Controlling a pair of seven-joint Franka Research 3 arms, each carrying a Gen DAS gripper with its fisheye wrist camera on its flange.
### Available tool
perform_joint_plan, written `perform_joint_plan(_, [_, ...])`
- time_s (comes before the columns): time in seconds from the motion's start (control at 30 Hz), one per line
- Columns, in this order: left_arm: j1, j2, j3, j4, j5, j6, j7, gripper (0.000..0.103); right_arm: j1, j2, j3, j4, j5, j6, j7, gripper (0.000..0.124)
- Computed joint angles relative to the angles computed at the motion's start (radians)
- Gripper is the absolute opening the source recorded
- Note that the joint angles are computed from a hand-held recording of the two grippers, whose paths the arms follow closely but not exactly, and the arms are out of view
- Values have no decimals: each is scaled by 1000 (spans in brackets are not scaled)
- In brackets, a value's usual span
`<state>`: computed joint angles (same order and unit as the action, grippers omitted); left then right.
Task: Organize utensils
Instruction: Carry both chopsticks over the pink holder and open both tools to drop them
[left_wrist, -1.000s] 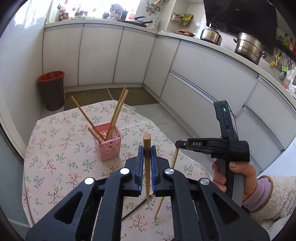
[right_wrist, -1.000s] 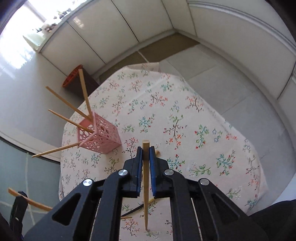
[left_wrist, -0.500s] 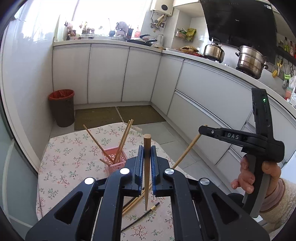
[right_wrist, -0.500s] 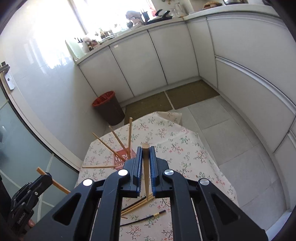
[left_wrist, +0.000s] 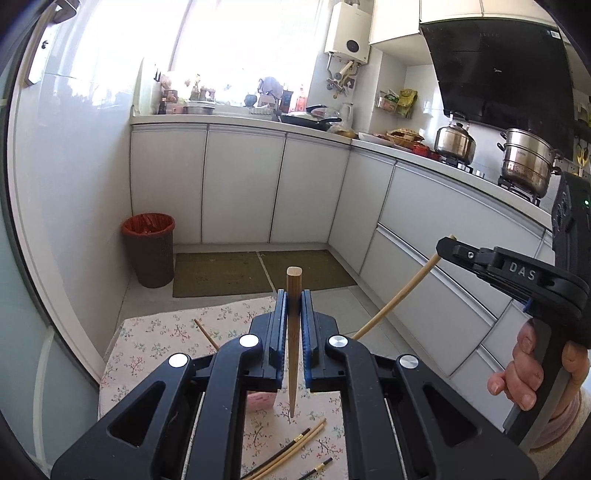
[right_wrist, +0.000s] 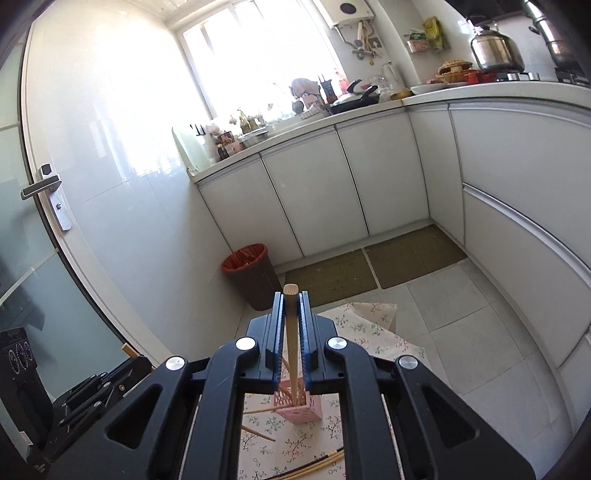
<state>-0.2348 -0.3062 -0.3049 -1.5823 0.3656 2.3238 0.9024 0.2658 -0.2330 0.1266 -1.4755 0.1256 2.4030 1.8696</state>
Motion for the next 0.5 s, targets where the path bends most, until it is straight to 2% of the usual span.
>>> perform_joint_plan(0.27, [36, 98, -4, 52, 102, -10, -78, 6, 22, 93, 3, 66, -14, 7, -22, 8])
perform_joint_plan(0.5, [31, 131, 29, -1, 108, 21, -100, 9, 46, 157, -5, 83, -10, 20, -29, 8])
